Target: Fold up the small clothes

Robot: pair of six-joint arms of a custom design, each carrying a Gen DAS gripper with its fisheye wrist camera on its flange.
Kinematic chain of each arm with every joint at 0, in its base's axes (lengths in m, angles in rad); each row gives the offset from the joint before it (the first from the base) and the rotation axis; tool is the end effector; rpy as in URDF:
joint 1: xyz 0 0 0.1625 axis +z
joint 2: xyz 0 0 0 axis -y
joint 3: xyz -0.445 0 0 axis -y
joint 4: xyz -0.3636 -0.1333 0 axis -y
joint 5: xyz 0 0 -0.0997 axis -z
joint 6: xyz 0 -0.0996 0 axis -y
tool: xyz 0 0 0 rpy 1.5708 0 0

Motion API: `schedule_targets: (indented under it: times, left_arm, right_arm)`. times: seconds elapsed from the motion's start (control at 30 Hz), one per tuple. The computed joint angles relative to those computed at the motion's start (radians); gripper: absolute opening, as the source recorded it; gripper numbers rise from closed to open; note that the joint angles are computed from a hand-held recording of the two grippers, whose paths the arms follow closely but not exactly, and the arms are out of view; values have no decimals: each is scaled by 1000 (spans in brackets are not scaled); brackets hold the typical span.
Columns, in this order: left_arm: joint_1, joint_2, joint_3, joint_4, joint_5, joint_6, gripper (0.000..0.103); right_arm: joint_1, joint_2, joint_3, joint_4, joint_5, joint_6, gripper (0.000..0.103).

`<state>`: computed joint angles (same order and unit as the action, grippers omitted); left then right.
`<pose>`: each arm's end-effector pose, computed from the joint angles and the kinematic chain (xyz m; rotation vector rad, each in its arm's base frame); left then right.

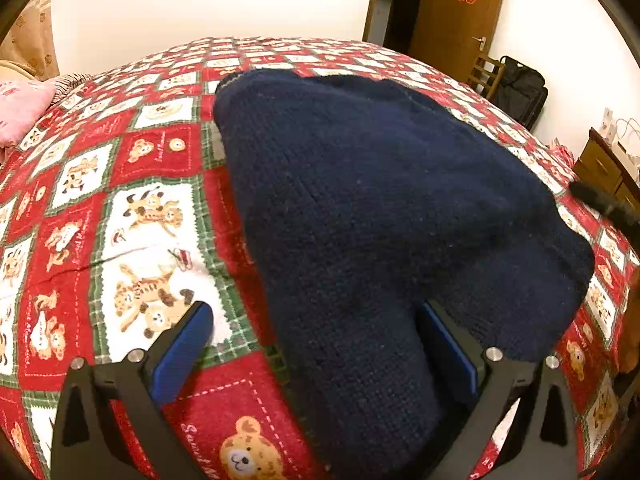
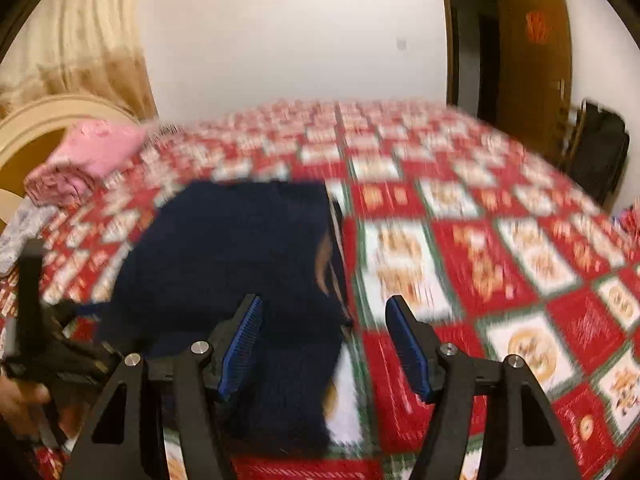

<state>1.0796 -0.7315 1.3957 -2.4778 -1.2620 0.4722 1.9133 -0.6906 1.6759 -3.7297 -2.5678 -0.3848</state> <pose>-0.2034 -0.7271 0.1675 1.2570 2.5199 -0.3476 0.2592 -0.5790 0.2140 0.0321 -1.9598 1.2040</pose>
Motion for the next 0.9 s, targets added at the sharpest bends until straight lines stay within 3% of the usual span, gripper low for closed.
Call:
schedule_targets:
  times: [0.07,0.1,0.17,0.2,0.27,0.37,0.5,0.6,0.67,0.7,0.9]
  left_arm:
    - [3,-1,-4,-1,-5,-5,103]
    - [2,-3,2,-10,-6,-4,103]
    - [2,-10,15,-38,-4,6,103]
    - [2,-13,21,-56,-5,7,103]
    - [7,-16,20,-67,-12,0,103]
    - [19,-12,-8,-45,-29,-34,103]
    - [28,-2,-71,7,-58,-96,103]
    - [30,13,-134,51,-87,-121,103]
    - [24,38,-186,88,-82,-122,103]
    - [20,50,-204,96,-72,-116,103]
    - [4,121,-291,137,-13,-89,103]
  right_arm:
    - [-3,1,-22,101,41,-2,49]
    - [-10,-7,-29,185,68,36,40]
    - [-33,-27,-33,324,95,150,39]
    - [-59,-52,-22,406,135,246,38]
    - [-88,-83,-1,500,188,328,38]
    - [-97,-109,56,506,243,353,38]
    - [-90,-141,99,478,268,312,38]
    - [-95,-176,131,310,322,314,38]
    - [-101,-193,127,263,325,320,46]
    - [-110,-200,121,265,330,335,52]
    - [-162,-201,33,480,345,426,53]
